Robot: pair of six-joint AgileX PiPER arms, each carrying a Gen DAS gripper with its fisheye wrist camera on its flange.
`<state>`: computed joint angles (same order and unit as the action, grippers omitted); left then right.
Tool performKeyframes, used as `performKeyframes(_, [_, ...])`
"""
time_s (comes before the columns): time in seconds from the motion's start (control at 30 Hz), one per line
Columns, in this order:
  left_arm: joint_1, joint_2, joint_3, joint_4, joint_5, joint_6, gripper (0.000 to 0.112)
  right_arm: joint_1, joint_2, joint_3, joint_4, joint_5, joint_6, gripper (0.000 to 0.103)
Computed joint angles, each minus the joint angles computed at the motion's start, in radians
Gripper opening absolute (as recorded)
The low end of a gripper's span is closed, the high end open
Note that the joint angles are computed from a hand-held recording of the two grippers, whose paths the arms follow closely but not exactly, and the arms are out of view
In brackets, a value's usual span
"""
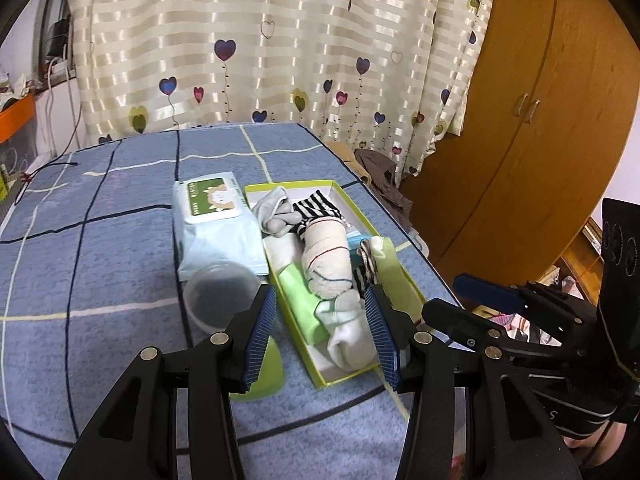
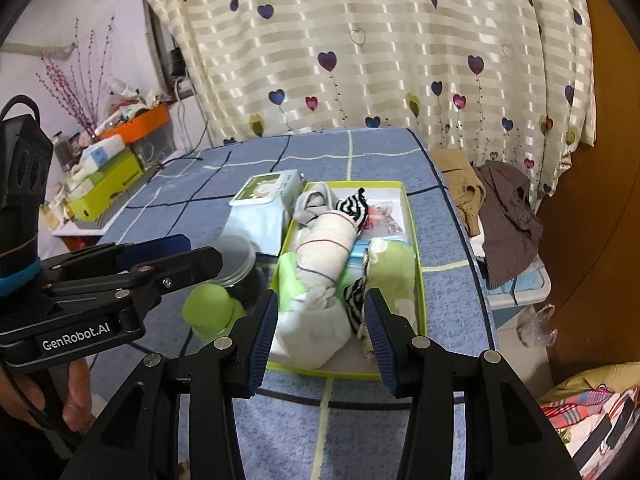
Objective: Organize soft objects
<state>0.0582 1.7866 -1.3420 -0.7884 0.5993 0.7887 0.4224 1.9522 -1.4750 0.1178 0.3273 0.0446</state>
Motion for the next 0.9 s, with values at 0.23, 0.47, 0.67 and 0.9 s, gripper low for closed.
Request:
performKeyframes(0.23, [0.010, -0.053, 0.071, -0.031, -0.021, 0.046, 0.048, 0.038, -0.033, 0.036, -0.093, -0.011, 0.092, 0.044])
performKeyframes(0.47, [0.028, -0.080, 0.119, -0.055, -0.026, 0.079, 0.048, 0.060, -0.046, 0.056, -0.152, -0.014, 0.152, 0.044])
performKeyframes(0.67, [0.045, -0.086, 0.158, -0.078, -0.018, 0.104, 0.048, 0.079, -0.048, 0.076, -0.192, -0.011, 0.201, 0.044])
performKeyframes(0.9, [0.062, -0.099, 0.205, -0.100, -0.034, 0.124, 0.048, 0.096, -0.045, 0.094, -0.238, -0.018, 0.248, 0.044])
